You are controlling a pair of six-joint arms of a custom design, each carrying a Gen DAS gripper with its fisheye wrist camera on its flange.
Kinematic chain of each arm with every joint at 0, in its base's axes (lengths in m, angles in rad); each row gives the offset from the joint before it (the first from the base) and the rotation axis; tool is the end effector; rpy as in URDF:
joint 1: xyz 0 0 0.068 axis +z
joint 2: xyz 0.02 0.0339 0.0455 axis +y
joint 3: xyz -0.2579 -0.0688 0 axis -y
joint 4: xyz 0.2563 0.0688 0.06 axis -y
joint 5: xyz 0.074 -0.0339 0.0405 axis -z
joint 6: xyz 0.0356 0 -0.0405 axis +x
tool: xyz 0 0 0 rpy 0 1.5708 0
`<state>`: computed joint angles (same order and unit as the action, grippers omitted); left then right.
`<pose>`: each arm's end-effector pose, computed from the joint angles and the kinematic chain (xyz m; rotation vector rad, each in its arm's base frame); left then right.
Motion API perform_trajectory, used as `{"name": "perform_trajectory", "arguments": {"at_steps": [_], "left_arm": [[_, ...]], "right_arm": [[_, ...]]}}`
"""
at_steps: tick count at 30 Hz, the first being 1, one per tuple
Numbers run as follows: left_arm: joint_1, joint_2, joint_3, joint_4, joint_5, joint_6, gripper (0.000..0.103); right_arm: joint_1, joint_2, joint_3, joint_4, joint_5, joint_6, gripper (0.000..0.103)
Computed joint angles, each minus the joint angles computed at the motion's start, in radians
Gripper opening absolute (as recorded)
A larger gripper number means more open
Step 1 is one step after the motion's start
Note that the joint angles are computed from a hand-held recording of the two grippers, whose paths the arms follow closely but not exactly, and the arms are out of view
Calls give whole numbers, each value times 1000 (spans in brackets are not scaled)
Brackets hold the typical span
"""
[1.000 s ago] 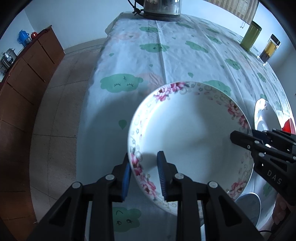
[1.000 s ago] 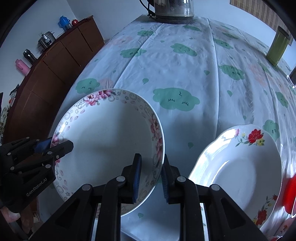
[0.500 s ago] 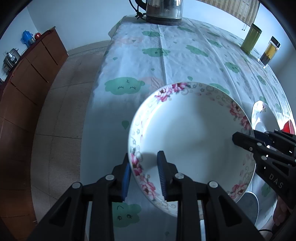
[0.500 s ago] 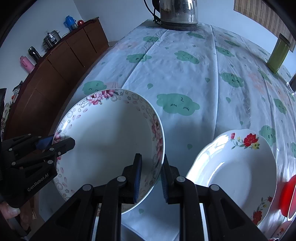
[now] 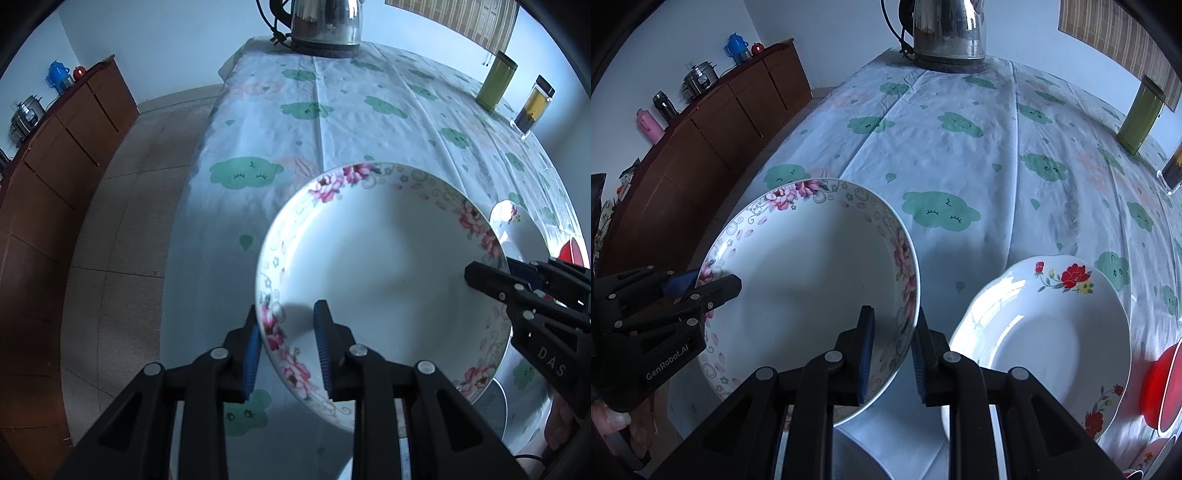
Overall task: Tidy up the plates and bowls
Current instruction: 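Lift the pink-floral plate with both grippers over the blue-patterned plate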
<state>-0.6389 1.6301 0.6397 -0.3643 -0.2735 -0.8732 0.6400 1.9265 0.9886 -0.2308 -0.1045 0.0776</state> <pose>0.2058 -0.1409 0.0838 -0.3684 2.7732 0.0719 0.2806 0.2136 0.0834 -0.8006 2.6647 0.3353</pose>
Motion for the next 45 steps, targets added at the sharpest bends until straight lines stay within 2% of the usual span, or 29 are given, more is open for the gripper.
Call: {"name": "perform_trajectory", "arguments": {"at_steps": [22,45], "left_arm": [[-140,-58,-1,-99,-50,-161,26],[-372,-65,37,-247,-101,-441,26]], "right_arm": [[-5,-147,-146,34,-12,-14,21],[-3,-368,-350,44,-20,-39,21]]}}
